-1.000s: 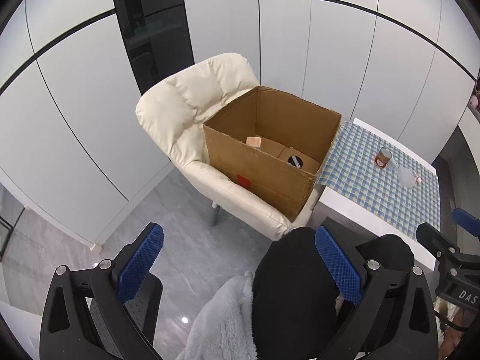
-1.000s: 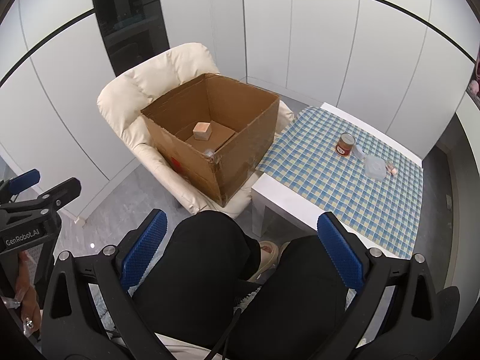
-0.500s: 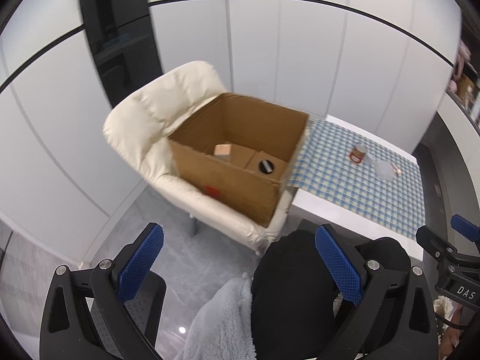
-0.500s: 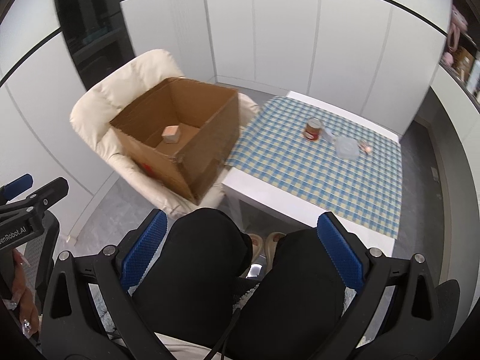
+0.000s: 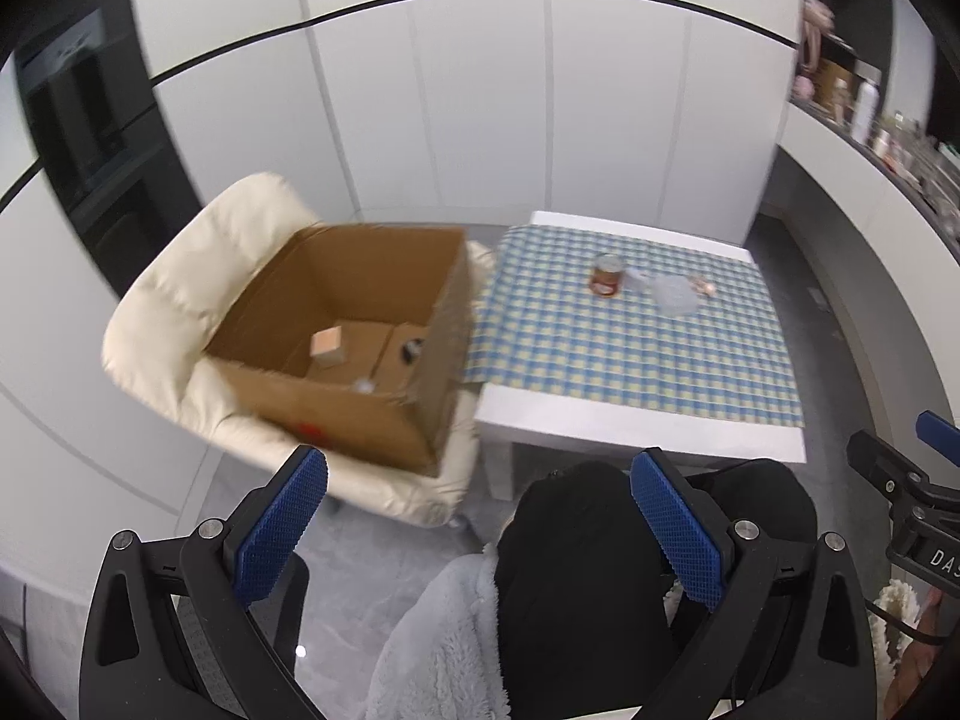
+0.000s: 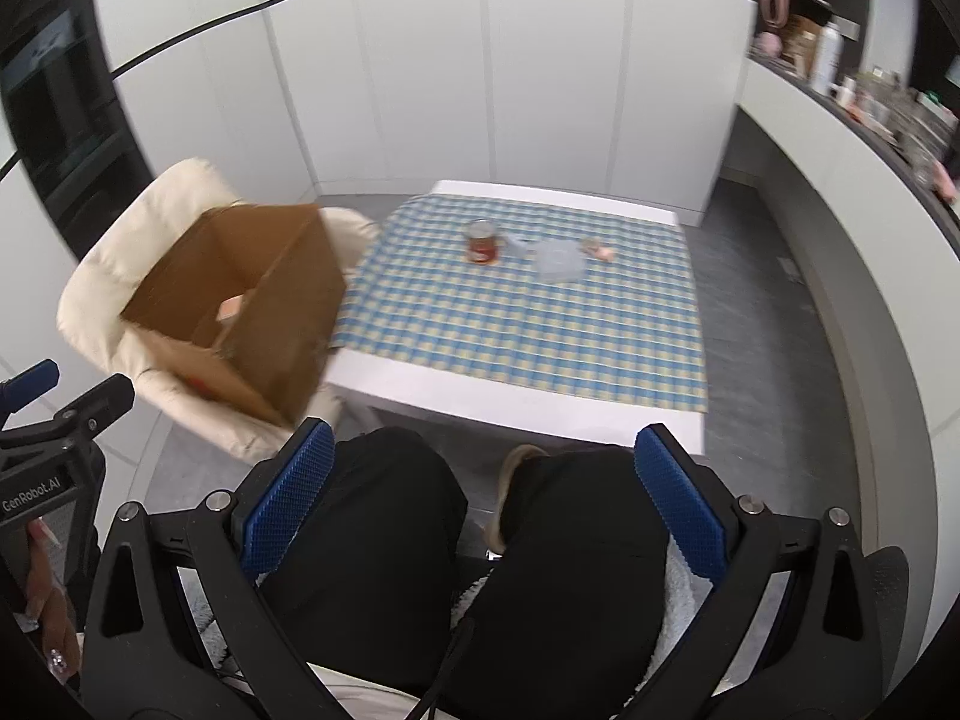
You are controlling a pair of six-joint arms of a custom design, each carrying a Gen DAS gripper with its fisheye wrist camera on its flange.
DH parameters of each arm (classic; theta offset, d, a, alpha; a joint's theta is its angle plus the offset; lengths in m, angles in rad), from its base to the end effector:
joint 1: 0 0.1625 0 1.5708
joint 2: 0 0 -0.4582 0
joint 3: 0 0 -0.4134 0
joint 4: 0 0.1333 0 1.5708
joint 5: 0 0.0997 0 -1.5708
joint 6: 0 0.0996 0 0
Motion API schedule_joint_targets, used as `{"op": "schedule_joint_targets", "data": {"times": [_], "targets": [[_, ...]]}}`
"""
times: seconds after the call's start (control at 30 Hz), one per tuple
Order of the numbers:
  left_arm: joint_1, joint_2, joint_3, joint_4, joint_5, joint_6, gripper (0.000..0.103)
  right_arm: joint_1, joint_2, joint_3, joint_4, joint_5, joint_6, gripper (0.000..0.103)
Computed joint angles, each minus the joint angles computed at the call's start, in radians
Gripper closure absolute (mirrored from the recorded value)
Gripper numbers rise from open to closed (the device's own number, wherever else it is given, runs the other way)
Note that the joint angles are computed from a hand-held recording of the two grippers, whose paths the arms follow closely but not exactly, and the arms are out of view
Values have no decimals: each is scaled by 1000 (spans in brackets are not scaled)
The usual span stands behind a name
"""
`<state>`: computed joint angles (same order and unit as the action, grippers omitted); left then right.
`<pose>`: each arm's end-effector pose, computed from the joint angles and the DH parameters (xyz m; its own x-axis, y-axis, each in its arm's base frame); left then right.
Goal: Organize objects
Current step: 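Move both open tools back from the box toward the checked table, then reach both open tools down toward the can and frosted container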
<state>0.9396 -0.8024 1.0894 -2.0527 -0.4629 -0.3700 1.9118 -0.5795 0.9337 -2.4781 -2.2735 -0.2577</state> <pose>-0.3051 -0.7944 0.3506 -0.6408 -0.1712 -0.7484 0.3724 0.7831 -0.4980 0.3646 -0.8213 0.2577 -0.7327 -0.1417 0.6656 -0.4874 0.7919 -0.3678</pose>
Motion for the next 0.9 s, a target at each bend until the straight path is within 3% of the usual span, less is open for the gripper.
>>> {"op": "schedule_joint_targets", "data": {"times": [0.13, 0.37, 0.7, 0.9], "targets": [[-6, 36, -30, -25, -27, 54, 2, -11, -31, 33, -16, -30, 33, 1], [1, 61, -74, 12, -133, 57, 2, -21, -66, 72, -34, -75, 44, 1], [15, 78, -104, 8, -165, 72, 2, -29, -45, 32, -6, -74, 83, 1], [24, 126, -162, -1, -148, 121, 2, -38, 1, -27, 21, -71, 71, 1]]}}
